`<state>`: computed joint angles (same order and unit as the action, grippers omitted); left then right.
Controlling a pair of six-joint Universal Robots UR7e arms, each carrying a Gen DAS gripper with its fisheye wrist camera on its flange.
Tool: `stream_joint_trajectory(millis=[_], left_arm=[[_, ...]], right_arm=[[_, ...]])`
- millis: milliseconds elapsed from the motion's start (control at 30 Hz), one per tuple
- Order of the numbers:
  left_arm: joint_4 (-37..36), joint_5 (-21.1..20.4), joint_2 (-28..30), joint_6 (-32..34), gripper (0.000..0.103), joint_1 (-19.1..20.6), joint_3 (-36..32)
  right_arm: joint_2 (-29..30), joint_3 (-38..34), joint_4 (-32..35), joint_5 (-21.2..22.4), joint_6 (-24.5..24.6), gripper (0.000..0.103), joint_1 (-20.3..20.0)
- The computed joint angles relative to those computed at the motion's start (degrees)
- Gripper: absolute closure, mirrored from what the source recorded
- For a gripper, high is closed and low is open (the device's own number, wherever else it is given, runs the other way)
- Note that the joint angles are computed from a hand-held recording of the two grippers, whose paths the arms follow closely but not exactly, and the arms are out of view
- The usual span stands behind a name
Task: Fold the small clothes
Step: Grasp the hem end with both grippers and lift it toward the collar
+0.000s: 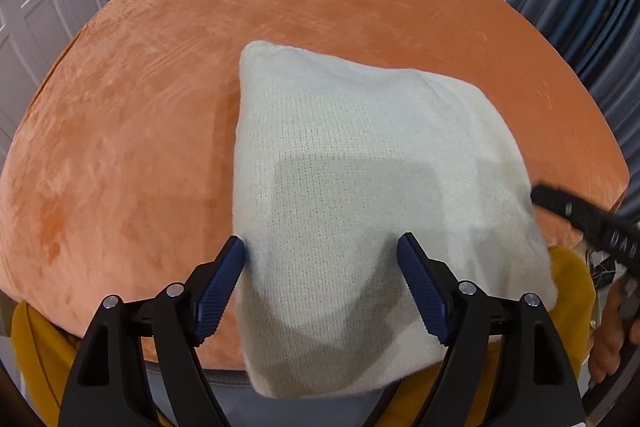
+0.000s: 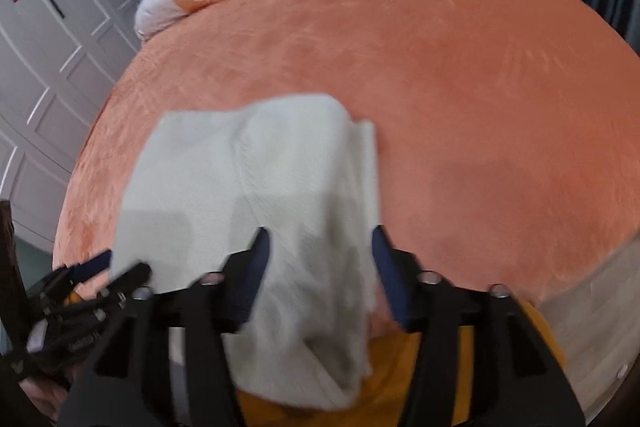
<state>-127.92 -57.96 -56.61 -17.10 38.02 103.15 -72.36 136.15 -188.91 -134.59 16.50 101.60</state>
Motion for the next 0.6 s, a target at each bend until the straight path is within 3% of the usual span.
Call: stream_joint_trajectory(millis=[167,233,367,533,600], left_arm=[[1.4,-2.3,0.4,-2.9,0.022,0.5,-1.4],[1.5,-3.7,0.5,-3.4,0.019,1.1,-2.1],[1.8,-4.5,2.1,-4.4,0.018,2.7,-3.9],[1.3,-5.6,4.3,-5.1,0.005,4.4,-5.2],[1.0,-5.7,5.0,-4.7,0.005,4.8,-5.4]], right_arm=[[1.2,1.2,-1.6,5.6,2.4,0.048,-3.3],[1.9,1.2,-2.7,6.9,2.5,0.042,-4.3],[0.9,2.1,-3.8,10.9,1.5,0.04,-7.0],[0.8,2.3,-4.3,15.7,0.2,0.031,-10.1],[0.5,2.7,-5.0,17.7,-0.1,0.028,-11.3]])
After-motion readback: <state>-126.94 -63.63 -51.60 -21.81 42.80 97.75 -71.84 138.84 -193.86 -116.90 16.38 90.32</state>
